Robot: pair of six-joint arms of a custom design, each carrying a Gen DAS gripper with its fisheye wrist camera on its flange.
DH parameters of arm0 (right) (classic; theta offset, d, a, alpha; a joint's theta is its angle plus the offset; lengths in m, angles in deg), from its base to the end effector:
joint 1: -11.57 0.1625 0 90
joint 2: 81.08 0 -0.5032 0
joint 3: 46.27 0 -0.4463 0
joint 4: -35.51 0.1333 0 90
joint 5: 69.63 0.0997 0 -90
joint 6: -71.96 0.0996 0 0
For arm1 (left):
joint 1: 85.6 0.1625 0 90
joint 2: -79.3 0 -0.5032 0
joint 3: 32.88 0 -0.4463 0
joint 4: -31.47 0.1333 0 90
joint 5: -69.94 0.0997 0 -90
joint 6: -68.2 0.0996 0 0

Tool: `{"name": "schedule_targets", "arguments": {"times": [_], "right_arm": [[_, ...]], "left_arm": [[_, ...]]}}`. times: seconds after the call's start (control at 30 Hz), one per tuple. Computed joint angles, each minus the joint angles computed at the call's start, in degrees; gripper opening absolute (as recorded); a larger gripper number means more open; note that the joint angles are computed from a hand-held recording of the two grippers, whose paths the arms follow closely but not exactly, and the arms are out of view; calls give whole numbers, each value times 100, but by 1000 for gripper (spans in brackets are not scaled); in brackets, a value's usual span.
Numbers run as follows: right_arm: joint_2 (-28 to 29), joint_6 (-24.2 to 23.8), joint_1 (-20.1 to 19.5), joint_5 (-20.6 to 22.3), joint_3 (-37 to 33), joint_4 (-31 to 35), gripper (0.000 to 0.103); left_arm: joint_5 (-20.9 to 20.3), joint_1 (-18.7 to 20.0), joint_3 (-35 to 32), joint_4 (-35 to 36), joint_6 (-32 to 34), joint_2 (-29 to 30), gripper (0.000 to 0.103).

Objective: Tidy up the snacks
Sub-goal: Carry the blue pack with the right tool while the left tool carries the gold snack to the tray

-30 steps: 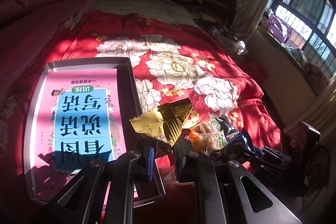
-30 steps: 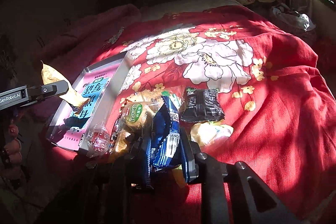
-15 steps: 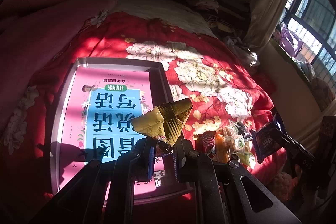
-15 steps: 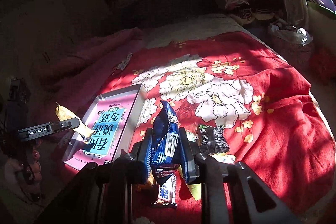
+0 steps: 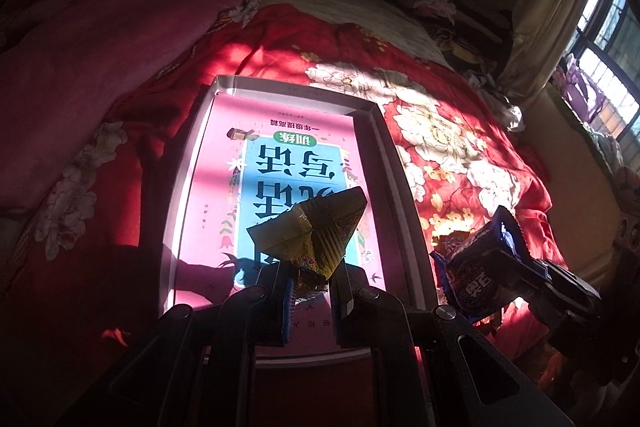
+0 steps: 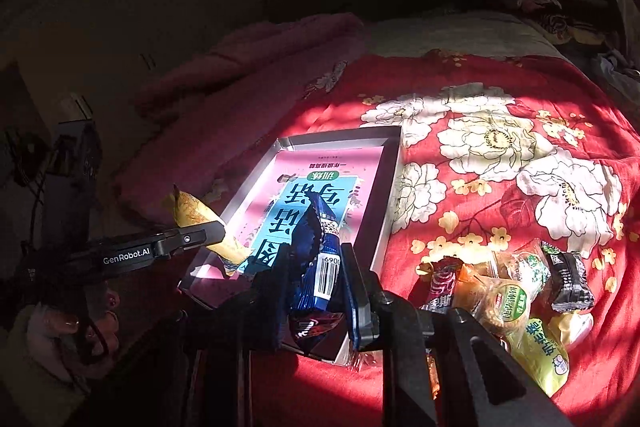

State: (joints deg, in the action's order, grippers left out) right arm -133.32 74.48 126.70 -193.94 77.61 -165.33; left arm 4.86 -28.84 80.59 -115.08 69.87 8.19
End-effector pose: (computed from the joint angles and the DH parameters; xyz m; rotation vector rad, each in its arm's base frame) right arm 0.3153 -0.4905 0.1360 0.2229 -2.5308 1.0595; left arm -0.1886 -0.6075 0.2748 0.7523 2.6444 -0.4944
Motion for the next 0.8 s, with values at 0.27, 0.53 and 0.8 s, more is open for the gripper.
{"name": "schedule_targets", "arguments": {"times": [0.27,0.53,0.8], "right_arm": [[293,3,-93,165,-248,273,23],[418,124,-218,326,-267,232,23],[412,350,-334,321,-172,356,24]], "left_arm": [[329,76,129,-87,94,-68,14],[410,115,134,40,116,-19,14],[447,102,159,172,115,39,14]]}}
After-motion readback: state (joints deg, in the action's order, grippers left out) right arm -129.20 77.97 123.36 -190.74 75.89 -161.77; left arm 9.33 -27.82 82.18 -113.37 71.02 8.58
